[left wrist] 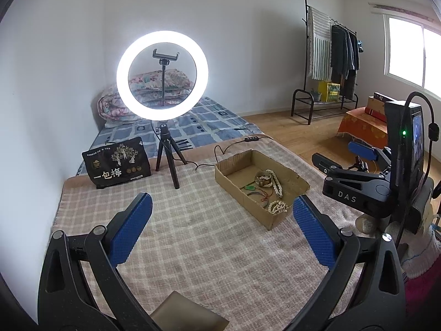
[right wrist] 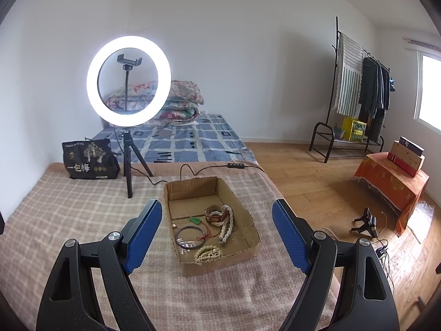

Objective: Organize jewelry

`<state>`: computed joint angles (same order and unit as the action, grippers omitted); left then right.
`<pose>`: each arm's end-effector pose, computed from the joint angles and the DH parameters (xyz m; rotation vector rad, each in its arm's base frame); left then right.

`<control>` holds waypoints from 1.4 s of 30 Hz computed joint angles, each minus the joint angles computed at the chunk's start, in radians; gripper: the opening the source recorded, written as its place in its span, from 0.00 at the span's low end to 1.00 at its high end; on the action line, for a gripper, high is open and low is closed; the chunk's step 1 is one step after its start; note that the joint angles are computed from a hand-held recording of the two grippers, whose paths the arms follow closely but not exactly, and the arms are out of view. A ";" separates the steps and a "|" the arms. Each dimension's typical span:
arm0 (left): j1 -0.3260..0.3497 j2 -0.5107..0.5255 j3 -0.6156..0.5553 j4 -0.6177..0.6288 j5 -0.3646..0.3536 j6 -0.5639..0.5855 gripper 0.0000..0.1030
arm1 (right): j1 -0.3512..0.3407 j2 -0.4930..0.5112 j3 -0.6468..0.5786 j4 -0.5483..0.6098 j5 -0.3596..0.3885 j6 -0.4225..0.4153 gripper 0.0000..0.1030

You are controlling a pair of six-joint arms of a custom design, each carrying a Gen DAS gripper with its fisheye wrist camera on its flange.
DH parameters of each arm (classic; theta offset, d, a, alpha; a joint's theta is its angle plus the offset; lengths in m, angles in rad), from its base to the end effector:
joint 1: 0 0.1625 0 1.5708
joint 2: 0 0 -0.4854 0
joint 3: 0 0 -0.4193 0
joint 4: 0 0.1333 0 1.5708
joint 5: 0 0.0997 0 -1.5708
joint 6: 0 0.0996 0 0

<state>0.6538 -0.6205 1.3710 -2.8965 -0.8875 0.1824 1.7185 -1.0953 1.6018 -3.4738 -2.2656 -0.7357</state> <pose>-0.5373 -0.6589 0.1482 1.0907 2.2876 -1.0176 0.1691 -0.6638 0.4756 0.2751 -1.8624 1.2579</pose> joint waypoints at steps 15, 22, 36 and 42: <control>-0.001 0.001 -0.004 0.005 -0.004 0.002 1.00 | -0.001 0.004 -0.002 0.001 -0.006 -0.005 0.80; -0.002 0.003 -0.007 0.008 -0.005 0.001 1.00 | 0.000 0.006 -0.003 0.000 -0.010 -0.007 0.80; -0.007 0.002 -0.004 0.006 -0.008 -0.003 1.00 | -0.003 0.008 0.001 -0.004 -0.009 -0.009 0.80; -0.008 0.002 -0.005 0.010 -0.008 -0.004 1.00 | -0.003 0.008 0.000 -0.002 -0.009 -0.010 0.80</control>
